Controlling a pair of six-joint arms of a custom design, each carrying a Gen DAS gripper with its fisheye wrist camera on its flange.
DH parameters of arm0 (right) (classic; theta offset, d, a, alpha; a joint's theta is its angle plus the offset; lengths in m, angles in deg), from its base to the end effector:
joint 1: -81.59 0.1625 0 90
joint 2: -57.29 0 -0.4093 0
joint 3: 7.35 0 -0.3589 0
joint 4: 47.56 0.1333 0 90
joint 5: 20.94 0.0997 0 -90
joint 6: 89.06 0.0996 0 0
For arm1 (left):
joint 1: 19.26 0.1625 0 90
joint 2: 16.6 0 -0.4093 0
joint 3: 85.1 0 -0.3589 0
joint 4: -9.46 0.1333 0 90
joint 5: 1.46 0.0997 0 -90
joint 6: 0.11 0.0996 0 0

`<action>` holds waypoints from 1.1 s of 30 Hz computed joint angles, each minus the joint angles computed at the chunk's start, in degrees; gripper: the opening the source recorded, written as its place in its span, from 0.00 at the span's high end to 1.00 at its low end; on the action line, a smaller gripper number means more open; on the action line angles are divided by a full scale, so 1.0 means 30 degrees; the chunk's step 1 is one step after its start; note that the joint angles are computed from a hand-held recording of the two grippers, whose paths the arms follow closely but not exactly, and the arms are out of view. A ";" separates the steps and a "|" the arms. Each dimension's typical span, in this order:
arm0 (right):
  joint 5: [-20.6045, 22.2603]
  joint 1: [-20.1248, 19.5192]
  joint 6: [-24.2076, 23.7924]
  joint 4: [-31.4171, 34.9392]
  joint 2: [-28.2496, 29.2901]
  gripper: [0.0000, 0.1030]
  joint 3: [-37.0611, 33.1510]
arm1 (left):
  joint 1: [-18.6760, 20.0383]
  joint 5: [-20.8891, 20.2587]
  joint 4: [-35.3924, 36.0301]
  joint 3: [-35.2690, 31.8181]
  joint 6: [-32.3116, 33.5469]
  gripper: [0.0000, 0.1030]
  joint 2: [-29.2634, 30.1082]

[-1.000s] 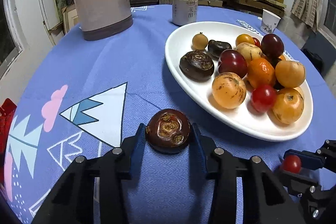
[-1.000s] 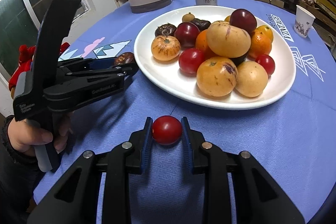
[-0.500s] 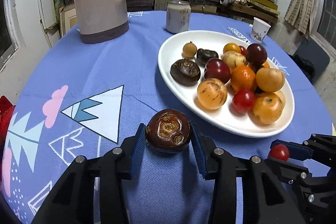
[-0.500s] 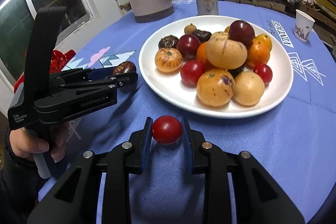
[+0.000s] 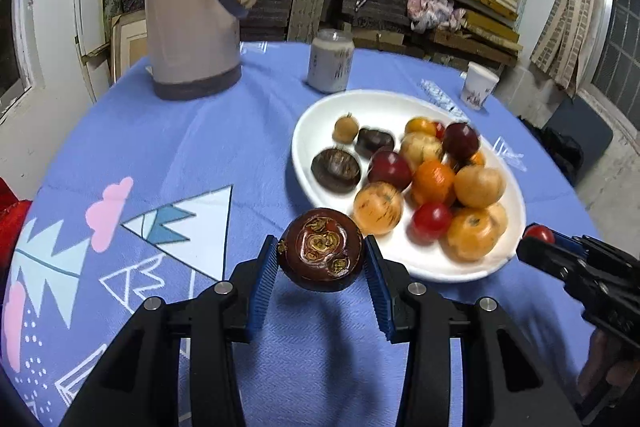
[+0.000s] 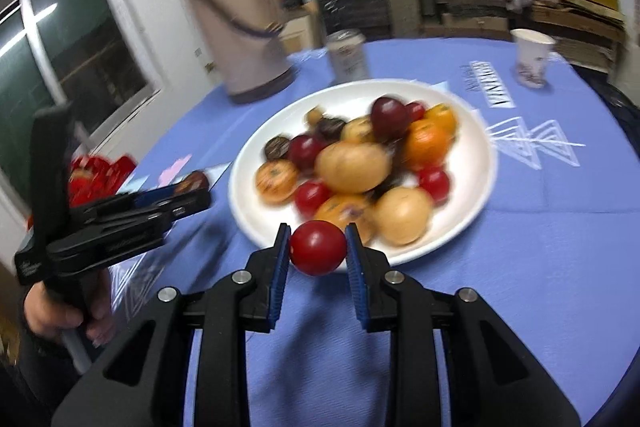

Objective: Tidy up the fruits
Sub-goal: 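Grasp the last dark brown fruit with the left gripper while the right holds its red fruit, then carry both fruits onto the white plate and open both grippers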

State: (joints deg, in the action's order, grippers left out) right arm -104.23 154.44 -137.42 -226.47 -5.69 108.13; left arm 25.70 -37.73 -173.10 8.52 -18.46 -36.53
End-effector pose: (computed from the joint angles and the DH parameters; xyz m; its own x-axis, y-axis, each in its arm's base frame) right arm -0.0217 -0.5620 0.2220 -0.8215 -0.4242 0.3811 -0.5668 0.6803 -0.4647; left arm -0.2729 -0.5744 -0.0659 -0.7827 0.0119 -0.6223 0.4458 0.7084 -0.5472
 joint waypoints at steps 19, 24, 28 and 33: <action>-0.1206 0.1723 0.0734 0.2853 0.1875 0.73 -0.4985 | 0.0891 -0.0776 0.6505 -0.8681 0.1686 0.58 0.2898; -0.2725 0.0963 -0.4229 0.4403 -0.1039 0.48 -0.1262 | 0.0679 -0.0737 0.4933 -0.7406 0.2622 0.58 0.2535; -0.5499 0.0254 -0.7393 0.4521 -0.1963 0.49 0.1488 | 0.0396 -0.0713 0.3943 -0.6267 0.2822 0.58 0.2051; -0.6356 -0.0285 -0.8797 0.1029 -0.1488 0.60 0.3435 | -0.0030 -0.0655 0.3057 -0.5187 0.2641 0.58 0.1630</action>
State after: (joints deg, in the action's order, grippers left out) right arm -123.30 153.58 -163.82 -223.38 -10.15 118.43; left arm 25.62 -39.70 -163.93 -7.04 -10.53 -31.64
